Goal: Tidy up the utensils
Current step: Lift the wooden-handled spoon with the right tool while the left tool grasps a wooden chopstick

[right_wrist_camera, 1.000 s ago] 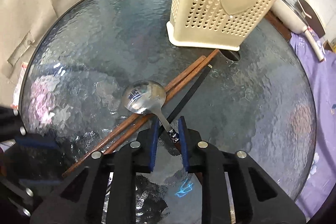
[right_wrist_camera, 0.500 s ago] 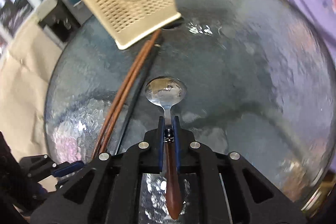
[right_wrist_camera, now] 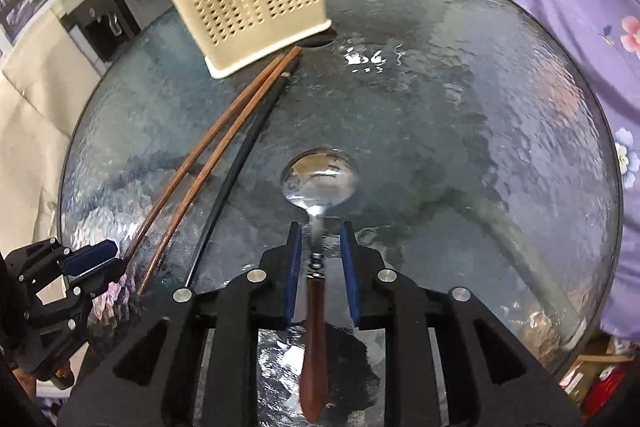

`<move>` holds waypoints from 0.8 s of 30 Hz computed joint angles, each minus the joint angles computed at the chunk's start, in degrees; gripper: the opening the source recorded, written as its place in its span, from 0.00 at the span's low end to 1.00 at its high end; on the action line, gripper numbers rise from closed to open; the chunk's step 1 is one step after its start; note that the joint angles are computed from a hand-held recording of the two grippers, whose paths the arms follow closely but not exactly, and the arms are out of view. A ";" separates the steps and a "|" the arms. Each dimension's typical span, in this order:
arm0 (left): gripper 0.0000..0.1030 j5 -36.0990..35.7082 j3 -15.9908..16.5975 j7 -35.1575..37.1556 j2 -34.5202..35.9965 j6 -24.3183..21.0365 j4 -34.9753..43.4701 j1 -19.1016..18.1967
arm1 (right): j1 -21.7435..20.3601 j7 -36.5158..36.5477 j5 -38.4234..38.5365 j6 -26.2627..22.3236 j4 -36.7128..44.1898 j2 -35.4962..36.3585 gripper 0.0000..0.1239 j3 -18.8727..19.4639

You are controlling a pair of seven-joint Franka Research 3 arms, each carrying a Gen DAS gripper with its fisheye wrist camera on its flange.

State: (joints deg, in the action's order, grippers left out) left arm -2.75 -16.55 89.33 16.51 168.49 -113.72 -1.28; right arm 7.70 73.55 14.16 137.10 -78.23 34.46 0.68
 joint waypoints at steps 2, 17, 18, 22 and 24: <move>0.24 0.40 0.29 -0.53 0.56 -0.01 0.73 -0.39 | 0.51 1.48 -0.81 -1.22 1.83 1.09 0.17 -0.59; 0.05 13.49 4.71 -8.07 0.42 -2.91 1.83 -4.74 | -0.27 0.89 0.91 3.82 -1.00 0.32 0.06 0.86; 0.05 12.79 4.11 -7.27 0.31 -2.92 1.66 -4.19 | -0.48 0.29 1.60 5.04 -2.03 -0.23 0.06 1.13; 0.05 7.17 1.52 -3.61 -0.17 -2.96 1.10 -1.32 | -2.64 -4.93 7.53 12.26 -7.71 -3.56 0.06 3.83; 0.05 7.04 2.06 -3.28 -1.32 -0.58 -0.09 -1.39 | -4.22 -8.34 12.01 15.41 -10.19 -5.17 0.06 5.81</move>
